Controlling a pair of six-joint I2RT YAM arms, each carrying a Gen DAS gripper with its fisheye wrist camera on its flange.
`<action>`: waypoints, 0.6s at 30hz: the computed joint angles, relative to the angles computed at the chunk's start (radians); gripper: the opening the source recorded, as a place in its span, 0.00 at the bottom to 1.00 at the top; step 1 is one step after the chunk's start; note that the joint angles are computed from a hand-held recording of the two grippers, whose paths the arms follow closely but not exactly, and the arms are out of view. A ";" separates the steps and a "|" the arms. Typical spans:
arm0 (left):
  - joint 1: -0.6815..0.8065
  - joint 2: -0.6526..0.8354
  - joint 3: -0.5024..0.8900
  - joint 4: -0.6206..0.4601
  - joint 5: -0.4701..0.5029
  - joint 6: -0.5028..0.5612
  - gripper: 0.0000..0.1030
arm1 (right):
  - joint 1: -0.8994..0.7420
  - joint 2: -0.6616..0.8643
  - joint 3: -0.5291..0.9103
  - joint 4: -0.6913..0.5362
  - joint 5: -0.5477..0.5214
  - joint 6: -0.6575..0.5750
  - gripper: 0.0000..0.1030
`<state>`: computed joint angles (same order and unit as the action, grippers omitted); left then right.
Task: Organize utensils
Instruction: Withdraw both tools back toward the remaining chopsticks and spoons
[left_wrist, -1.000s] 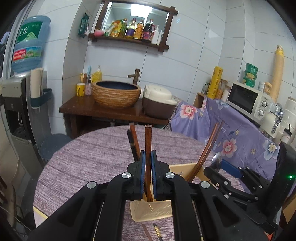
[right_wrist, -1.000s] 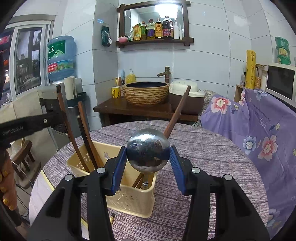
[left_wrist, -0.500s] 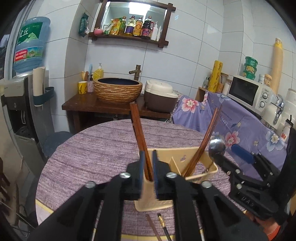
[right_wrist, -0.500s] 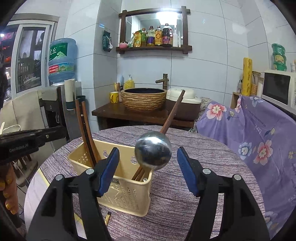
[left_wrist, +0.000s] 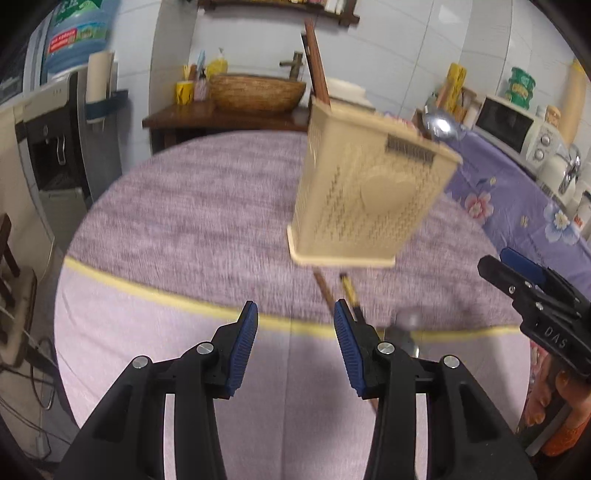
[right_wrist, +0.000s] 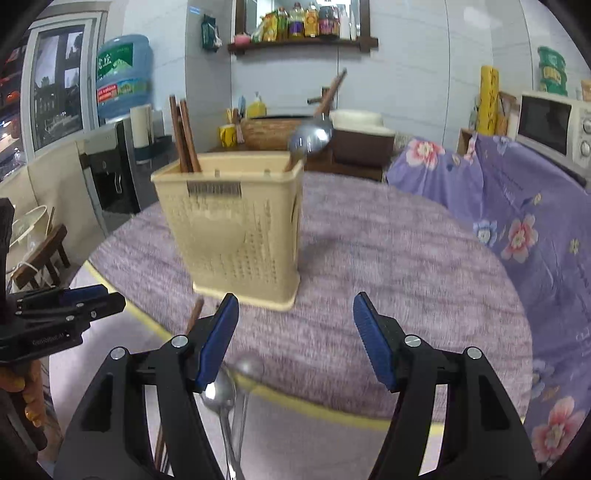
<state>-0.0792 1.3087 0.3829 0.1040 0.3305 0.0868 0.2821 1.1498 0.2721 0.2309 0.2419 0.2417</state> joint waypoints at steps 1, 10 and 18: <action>-0.009 0.001 -0.025 0.012 -0.011 0.002 0.42 | 0.007 0.012 -0.018 0.012 -0.007 0.011 0.63; -0.108 0.032 -0.103 0.068 -0.042 -0.018 0.36 | 0.076 0.008 -0.145 0.078 0.015 0.080 0.63; -0.245 0.130 -0.082 0.139 -0.161 -0.069 0.26 | 0.073 -0.041 -0.162 0.040 0.017 0.090 0.63</action>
